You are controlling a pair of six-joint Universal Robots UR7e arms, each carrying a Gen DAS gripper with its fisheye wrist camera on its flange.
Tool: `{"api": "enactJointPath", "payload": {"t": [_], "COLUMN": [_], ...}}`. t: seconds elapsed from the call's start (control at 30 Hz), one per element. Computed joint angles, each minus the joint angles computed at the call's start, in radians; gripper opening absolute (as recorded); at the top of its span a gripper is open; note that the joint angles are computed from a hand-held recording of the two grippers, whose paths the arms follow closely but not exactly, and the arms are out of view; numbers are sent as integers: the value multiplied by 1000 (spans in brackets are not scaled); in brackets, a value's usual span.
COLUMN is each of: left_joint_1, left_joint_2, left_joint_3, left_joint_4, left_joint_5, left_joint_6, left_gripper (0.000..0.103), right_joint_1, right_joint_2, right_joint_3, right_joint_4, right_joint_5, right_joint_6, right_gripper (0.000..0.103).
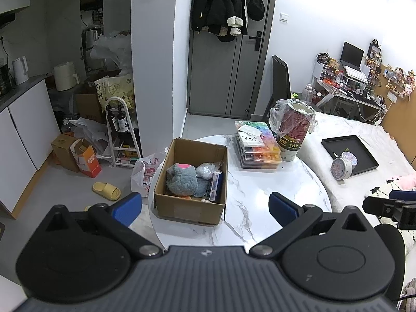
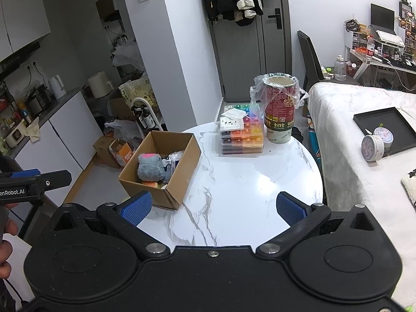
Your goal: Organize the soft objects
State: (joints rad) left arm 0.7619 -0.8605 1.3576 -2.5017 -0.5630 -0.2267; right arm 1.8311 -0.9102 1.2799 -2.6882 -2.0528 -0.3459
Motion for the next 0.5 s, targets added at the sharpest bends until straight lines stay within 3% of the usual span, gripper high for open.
{"api": "enactJointPath", "payload": {"t": [0.5], "left_joint_1": [9], "left_joint_2": [16], "left_joint_3": [-19], "left_joint_4": [15], "left_joint_5": [-15], "left_joint_6": [-5], "left_gripper": [103], "right_joint_1": [-4], "right_joint_2": [2], "right_joint_3": [2], "right_joint_4": [-5], "right_joint_5": [2], "right_joint_6": [-5], "right_gripper": [103]}}
